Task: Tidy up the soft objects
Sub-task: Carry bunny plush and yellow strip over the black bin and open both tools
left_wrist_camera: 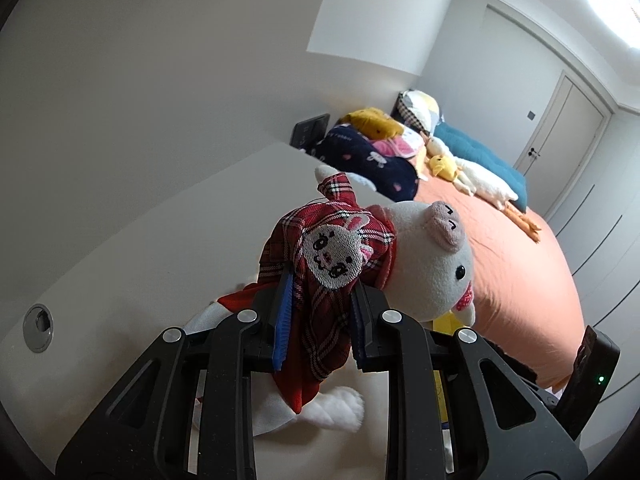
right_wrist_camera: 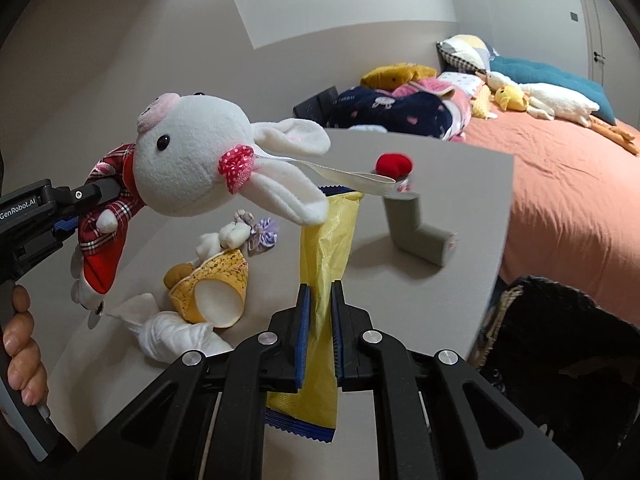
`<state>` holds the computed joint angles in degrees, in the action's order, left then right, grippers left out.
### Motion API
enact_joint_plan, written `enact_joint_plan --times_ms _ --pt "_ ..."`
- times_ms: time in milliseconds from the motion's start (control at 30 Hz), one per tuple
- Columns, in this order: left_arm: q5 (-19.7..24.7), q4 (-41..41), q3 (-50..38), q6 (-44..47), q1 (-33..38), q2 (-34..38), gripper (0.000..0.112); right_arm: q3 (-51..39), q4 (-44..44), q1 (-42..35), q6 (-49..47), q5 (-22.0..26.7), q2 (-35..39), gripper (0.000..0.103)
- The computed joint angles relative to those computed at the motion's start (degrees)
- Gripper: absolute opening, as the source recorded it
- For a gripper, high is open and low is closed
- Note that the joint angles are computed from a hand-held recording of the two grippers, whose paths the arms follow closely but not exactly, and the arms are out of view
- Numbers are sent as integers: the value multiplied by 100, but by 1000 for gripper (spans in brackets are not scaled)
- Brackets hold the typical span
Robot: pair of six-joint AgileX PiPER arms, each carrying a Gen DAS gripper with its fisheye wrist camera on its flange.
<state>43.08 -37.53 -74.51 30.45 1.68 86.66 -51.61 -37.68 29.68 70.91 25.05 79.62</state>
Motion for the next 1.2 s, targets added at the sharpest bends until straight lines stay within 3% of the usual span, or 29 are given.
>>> enact_joint_plan --times_ms 533,1200 --pt "-119 408 497 -603 -742 -1039 24 955 -660 468 828 1072 -1935 11" --pt "-725 1089 1138 -1520 -2410 -1449 24 1700 -1201 1985 1721 3738 -4026 12"
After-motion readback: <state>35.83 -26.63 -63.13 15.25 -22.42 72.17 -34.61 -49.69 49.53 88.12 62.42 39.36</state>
